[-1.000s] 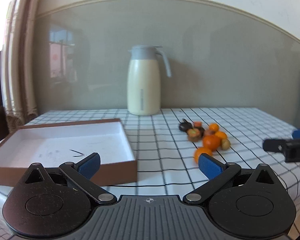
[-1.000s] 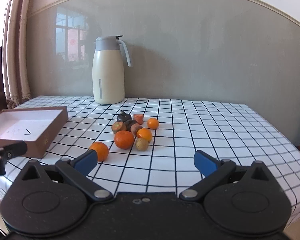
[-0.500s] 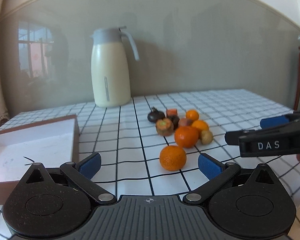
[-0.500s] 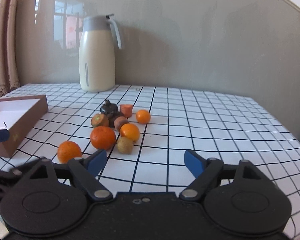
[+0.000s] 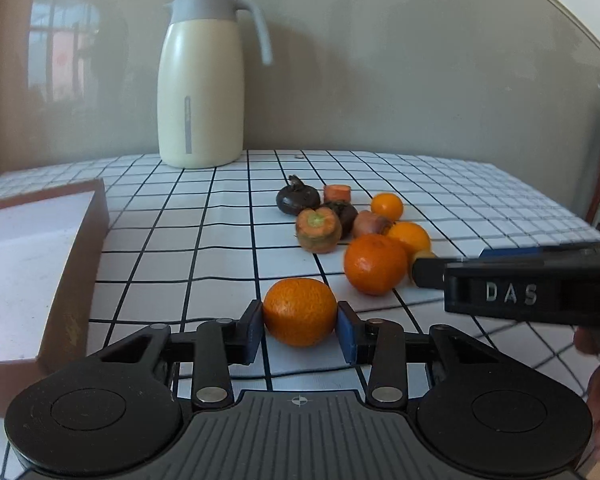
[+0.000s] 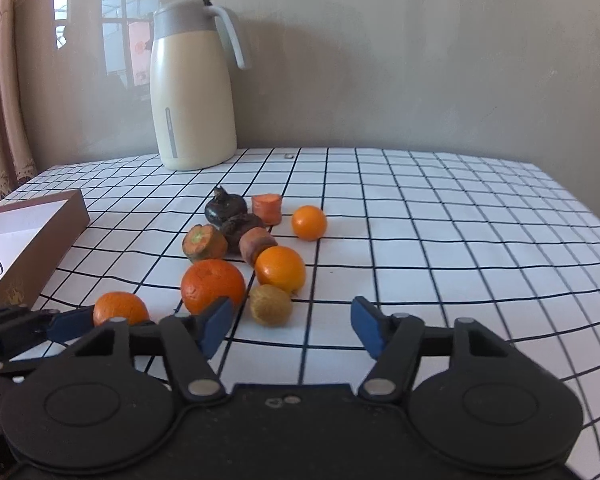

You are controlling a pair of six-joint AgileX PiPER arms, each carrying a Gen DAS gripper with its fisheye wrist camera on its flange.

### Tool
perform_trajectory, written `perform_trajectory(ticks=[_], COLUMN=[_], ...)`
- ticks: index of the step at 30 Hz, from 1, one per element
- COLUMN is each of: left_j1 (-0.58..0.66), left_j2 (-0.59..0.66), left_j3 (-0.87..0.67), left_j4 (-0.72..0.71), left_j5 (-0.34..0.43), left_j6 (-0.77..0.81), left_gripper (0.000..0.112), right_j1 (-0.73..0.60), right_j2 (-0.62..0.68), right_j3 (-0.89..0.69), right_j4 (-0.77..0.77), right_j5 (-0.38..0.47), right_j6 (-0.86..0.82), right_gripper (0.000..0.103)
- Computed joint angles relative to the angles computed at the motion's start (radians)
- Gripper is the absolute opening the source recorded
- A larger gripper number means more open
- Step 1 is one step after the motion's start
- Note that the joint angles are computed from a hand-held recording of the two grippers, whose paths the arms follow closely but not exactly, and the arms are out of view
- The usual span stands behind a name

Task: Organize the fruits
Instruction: 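Grasp a small orange with the left tool while the right tool grasps a brown round fruit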

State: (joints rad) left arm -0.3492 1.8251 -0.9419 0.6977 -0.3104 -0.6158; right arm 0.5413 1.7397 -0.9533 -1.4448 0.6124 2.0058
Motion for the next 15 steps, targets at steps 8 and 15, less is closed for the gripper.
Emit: perform_trajectory(ticks=[8, 15], left_j1=[0.017, 0.026], left_j2=[0.022, 0.017], left_j3=[-0.044, -0.038], left_j4=[0.137, 0.17], left_j5=[0.012, -0.006], left_j6=[-0.16, -0.18], left_gripper=[0.039, 0.039], right_j1=[-0.042, -0.02], right_j2=[0.054, 0.032], right_j3=[-0.067, -0.046], right_j4=[0.077, 0.044], right_j5=[-0.064, -0.026], right_j6=[-0.078, -0.057], right_gripper=[0.026, 0.017])
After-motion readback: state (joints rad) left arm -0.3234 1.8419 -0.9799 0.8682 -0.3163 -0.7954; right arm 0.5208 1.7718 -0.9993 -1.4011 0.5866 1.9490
